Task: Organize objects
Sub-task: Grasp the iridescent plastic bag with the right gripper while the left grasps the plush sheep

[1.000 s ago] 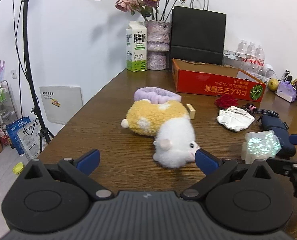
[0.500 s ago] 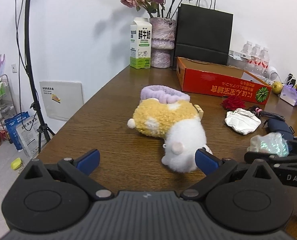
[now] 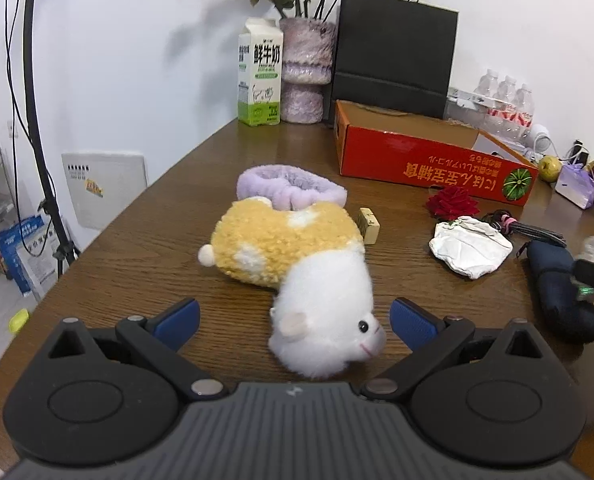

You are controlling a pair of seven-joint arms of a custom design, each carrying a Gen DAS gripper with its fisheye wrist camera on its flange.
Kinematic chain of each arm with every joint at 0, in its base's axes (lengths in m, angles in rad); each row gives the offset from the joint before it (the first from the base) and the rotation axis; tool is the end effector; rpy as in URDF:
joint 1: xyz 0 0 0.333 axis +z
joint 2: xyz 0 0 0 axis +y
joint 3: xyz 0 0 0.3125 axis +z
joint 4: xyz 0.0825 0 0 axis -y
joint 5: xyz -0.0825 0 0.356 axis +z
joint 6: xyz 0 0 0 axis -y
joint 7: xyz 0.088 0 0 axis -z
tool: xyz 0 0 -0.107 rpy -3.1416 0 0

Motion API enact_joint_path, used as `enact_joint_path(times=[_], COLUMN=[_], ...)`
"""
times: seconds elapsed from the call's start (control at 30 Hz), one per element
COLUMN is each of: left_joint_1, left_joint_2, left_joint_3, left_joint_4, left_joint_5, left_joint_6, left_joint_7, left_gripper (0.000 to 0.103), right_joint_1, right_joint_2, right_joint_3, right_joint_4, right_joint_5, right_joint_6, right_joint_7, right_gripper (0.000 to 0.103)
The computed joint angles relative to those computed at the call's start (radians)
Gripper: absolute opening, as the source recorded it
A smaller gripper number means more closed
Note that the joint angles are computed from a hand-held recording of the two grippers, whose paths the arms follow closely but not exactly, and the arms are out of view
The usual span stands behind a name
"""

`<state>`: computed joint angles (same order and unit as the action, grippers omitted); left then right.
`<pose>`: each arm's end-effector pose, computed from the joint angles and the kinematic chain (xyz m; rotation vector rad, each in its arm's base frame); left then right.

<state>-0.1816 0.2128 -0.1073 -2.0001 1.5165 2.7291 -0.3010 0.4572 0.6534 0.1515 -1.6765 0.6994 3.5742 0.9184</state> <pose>0.5548 -0.2012 0.3972 -1.8439 1.3785 -0.7918 0.6152 0.3009 0.3698 -1.7063 1.2051 -0.8030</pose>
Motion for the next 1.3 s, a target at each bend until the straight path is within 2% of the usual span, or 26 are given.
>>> enact_joint_path(times=[0.17, 0.3, 0.63, 0.67, 0.73, 0.8, 0.9, 1.0, 1.3], left_joint_1=[-0.013, -0.035, -0.077, -0.078, -0.078, -0.088, -0.088, -0.100, -0.096], left_joint_2=[0.042, 0.071, 0.138, 0.141, 0.144, 0.139, 0.124, 0.114, 0.061], left_joint_3=[-0.001, 0.005, 0.025, 0.028, 0.031, 0.039, 0.043, 0.038, 0.012], left_joint_4=[0.049, 0.088, 0.170, 0.172, 0.174, 0.169, 0.149, 0.133, 0.078], left_joint_5=[-0.063, -0.106, -0.222, -0.229, -0.241, -0.224, -0.192, -0.163, -0.092], left_joint_6=[-0.020, -0.057, -0.150, -0.152, -0.141, -0.147, -0.123, -0.157, -0.181], left_joint_7=[0.053, 0.094, 0.141, 0.141, 0.136, 0.114, 0.058, 0.042, -0.005], left_gripper=[0.103, 0.103, 0.102, 0.099, 0.082, 0.052, 0.051, 0.050, 0.050], right_joint_1=[-0.042, -0.132, -0.157, -0.160, -0.164, -0.165, -0.162, -0.159, -0.158], right_joint_2=[0.017, 0.017, 0.013, 0.013, 0.012, 0.010, 0.010, 0.009, 0.008], right_joint_3=[0.012, 0.093, 0.105, 0.107, 0.109, 0.108, 0.103, 0.100, 0.097], right_joint_4=[-0.002, -0.031, -0.054, -0.055, -0.059, -0.061, -0.063, -0.063, -0.070], right_joint_5=[-0.033, -0.141, -0.237, -0.244, -0.256, -0.263, -0.265, -0.268, -0.276], right_joint_6=[0.048, 0.066, 0.079, 0.079, 0.079, 0.079, 0.081, 0.081, 0.095], right_joint_7=[0.015, 0.090, 0.161, 0.167, 0.178, 0.187, 0.196, 0.200, 0.204], right_gripper=[0.043, 0.043, 0.043, 0.043, 0.043, 0.043, 0.043, 0.043, 0.043])
